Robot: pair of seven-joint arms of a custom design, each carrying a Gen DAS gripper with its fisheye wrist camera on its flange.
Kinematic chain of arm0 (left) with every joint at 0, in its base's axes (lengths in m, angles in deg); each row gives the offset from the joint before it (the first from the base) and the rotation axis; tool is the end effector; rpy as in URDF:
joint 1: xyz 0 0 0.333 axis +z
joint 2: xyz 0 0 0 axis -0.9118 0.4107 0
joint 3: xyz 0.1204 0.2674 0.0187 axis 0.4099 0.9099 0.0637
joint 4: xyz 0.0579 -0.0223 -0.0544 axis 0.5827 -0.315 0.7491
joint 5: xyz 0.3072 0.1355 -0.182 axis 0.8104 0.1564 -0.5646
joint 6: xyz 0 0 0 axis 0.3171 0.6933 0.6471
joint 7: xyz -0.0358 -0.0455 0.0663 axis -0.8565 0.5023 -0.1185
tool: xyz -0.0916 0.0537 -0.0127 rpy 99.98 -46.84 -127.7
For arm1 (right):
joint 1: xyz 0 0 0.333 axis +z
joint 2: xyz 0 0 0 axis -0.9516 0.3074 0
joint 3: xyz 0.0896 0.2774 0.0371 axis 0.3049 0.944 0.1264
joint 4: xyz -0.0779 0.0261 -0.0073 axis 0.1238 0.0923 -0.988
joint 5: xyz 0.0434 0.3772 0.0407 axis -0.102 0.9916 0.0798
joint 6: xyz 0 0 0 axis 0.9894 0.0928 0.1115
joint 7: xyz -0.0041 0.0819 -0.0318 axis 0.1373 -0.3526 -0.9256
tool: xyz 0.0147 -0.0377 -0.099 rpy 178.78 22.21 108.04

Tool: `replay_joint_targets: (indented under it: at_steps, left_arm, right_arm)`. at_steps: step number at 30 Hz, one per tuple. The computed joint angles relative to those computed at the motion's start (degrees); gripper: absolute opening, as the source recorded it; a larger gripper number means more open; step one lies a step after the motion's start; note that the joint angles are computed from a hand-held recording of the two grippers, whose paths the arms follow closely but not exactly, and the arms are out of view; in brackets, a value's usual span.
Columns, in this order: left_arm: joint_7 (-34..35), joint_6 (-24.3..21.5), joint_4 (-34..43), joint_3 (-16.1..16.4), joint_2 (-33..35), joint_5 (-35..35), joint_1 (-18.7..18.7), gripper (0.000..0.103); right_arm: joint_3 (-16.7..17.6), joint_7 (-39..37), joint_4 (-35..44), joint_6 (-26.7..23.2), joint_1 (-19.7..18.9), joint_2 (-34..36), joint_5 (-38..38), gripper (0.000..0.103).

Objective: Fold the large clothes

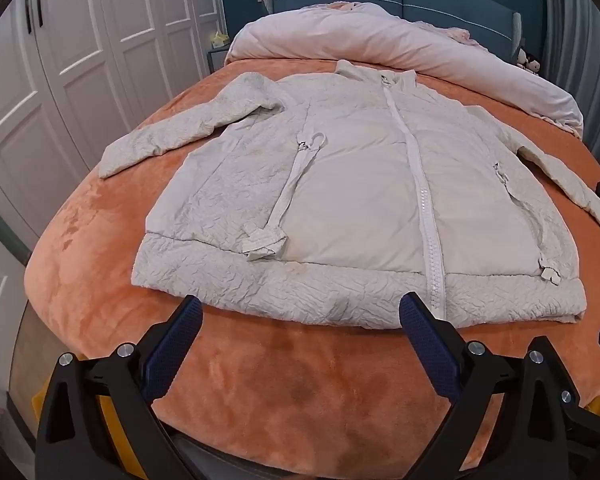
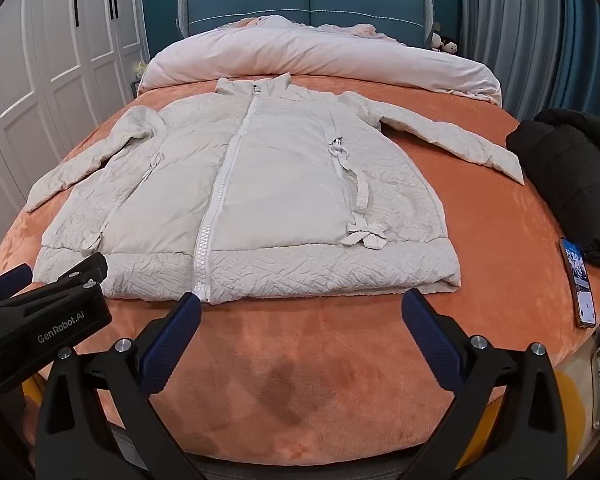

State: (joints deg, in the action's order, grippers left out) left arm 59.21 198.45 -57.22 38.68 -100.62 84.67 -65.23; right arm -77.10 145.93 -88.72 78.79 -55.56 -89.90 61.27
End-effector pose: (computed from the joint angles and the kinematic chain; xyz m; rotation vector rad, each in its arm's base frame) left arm 0.5140 -0.0939 0.5684 -1.9376 1.6235 -0.5209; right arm 0.5093 0.2368 0.5830 -1.7661 1.7874 -0.7164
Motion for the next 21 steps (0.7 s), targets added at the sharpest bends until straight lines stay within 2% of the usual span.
replay_joint_targets:
  at_steps: [21]
  left_arm:
    - [-0.3,-0.4,-0.2,-0.1,0.0,0.3,-0.2,0.096]
  right_arm:
    - [-0.1,0.3,0.0,0.0,0.2,0.2,0.2,0.098]
